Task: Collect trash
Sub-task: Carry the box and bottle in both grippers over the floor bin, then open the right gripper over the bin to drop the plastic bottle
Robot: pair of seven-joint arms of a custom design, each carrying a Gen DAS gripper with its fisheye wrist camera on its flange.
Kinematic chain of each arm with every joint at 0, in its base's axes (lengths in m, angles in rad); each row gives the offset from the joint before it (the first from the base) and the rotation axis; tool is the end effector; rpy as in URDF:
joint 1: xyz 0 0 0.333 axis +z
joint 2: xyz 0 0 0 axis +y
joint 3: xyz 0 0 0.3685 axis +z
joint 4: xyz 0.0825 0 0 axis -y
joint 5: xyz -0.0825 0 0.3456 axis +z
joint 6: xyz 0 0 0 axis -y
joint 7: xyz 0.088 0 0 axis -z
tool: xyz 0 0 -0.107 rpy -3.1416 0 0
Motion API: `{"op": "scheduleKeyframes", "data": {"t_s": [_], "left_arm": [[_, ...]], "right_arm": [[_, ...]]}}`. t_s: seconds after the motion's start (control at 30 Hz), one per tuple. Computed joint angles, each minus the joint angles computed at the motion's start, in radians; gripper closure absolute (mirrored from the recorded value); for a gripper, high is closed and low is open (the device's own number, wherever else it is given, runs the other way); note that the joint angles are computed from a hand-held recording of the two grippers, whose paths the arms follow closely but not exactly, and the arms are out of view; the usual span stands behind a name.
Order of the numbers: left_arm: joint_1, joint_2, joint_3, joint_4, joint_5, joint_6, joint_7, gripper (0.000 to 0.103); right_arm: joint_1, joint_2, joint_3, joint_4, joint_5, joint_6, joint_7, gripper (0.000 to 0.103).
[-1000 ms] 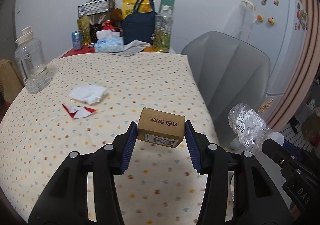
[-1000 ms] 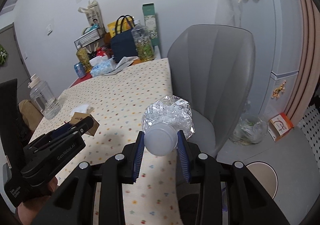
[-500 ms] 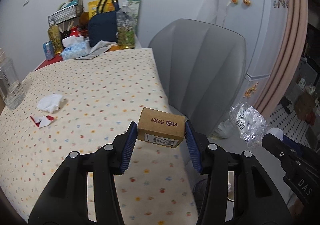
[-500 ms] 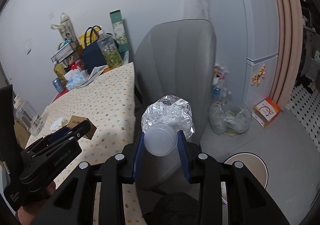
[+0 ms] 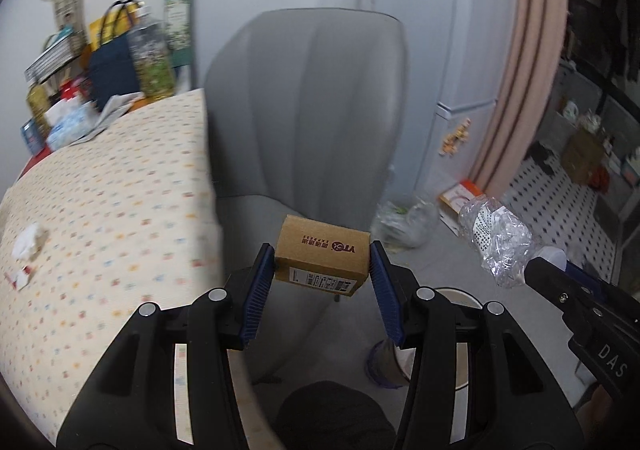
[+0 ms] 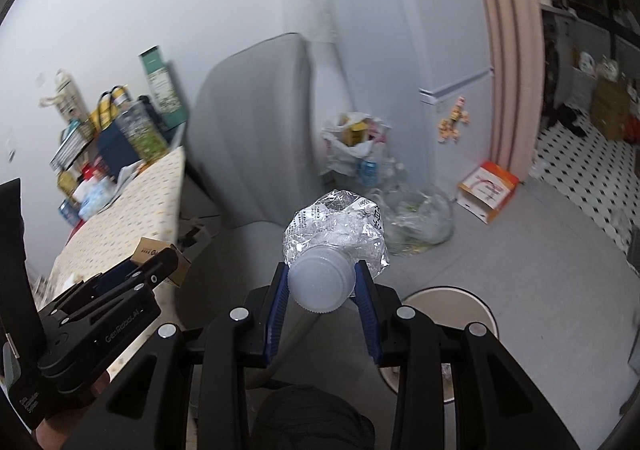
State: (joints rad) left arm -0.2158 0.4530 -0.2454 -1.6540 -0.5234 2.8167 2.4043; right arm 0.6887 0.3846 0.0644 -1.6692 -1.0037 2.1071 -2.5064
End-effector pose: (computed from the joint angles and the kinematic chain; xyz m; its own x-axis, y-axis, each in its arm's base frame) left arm 0.6574 -0.2605 0.4979 -0.7066 -0.7074 -0.0170 -0.4816 0.4983 -0.7209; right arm 0.5149 0.4194 0.4728 -0.6804 -0.6598 -0.3188 -0.3238 0.6610 -0.6770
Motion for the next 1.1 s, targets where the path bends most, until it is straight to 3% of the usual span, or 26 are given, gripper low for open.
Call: {"op": "scheduleKeyframes", "data": {"t_s": [0.27, 0.53, 0.6, 0.63, 0.67, 0.7, 1.1], "left_arm": [[-0.093, 0.033, 0.029, 0.005, 0.099, -0.014, -0.060, 0.054], [-0.146, 0.059, 0.034, 0.016, 0.168, -0.029, -0.092, 0.054], [-0.159, 0.067, 0.038, 0.024, 0.184, -0.035, -0.101, 0.054], [-0.165, 0.070, 0.040, 0.026, 0.191, -0.037, -0.106, 0.054], [-0.170, 0.073, 0.041, 0.026, 0.198, -0.038, -0.109, 0.054], [-0.173, 0.076, 0.042, 0.029, 0.204, -0.042, -0.111, 0.054], [-0.200, 0.088, 0.027, 0.028, 0.232, -0.066, -0.113, 0.054]], "right_arm": [[-0.051, -0.087, 0.011, -0.208, 0.008, 0.076, 0.145, 0.070], [-0.102, -0.139, 0.033, -0.345, 0.009, 0.139, 0.269, 0.070], [-0.115, -0.142, 0.036, -0.372, 0.024, 0.166, 0.291, 0.063], [-0.120, -0.144, 0.037, -0.386, 0.033, 0.176, 0.308, 0.056], [-0.121, -0.148, 0.038, -0.396, 0.034, 0.174, 0.320, 0.041], [-0.117, -0.149, 0.041, -0.398, 0.038, 0.155, 0.327, 0.036], [-0.122, -0.202, 0.064, -0.479, 0.042, 0.119, 0.407, 0.036]]}}
